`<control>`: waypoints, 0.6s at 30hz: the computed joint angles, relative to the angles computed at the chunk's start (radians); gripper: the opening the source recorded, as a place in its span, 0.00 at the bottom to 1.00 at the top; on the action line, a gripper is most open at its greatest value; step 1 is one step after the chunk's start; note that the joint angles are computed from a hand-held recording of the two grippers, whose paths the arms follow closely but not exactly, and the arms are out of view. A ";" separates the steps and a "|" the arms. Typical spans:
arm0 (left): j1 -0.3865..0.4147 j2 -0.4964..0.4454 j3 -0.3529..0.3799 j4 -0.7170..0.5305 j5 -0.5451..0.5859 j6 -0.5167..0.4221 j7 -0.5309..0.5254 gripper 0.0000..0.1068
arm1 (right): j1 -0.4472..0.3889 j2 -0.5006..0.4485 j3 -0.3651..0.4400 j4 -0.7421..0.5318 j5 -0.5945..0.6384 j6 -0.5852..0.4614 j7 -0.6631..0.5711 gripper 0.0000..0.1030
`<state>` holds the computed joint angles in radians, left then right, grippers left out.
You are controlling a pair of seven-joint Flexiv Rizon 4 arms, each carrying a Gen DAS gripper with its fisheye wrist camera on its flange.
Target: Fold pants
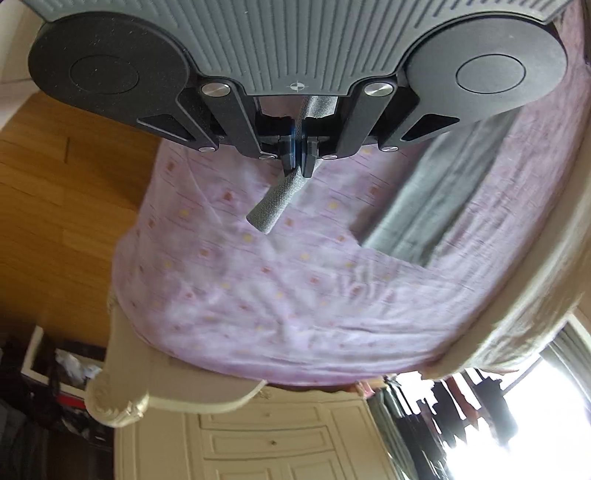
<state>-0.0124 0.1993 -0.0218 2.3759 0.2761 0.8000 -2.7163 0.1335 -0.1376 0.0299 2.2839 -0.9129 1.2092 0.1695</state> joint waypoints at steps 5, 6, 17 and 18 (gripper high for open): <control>-0.009 -0.005 -0.010 -0.033 -0.016 -0.036 -0.003 0.08 | 0.033 -0.009 0.036 -0.005 0.193 -0.076 -0.107 0.03; -0.007 -0.002 -0.012 -0.058 -0.012 -0.050 0.000 0.08 | 0.033 -0.004 0.029 -0.005 0.175 -0.052 -0.100 0.03; 0.068 -0.174 0.034 -0.334 -0.017 0.008 -0.058 0.08 | 0.043 -0.204 -0.032 -0.316 0.295 0.157 -0.254 0.03; 0.069 -0.205 0.042 -0.357 -0.018 0.025 -0.067 0.08 | 0.045 -0.236 -0.029 -0.359 0.330 0.158 -0.281 0.03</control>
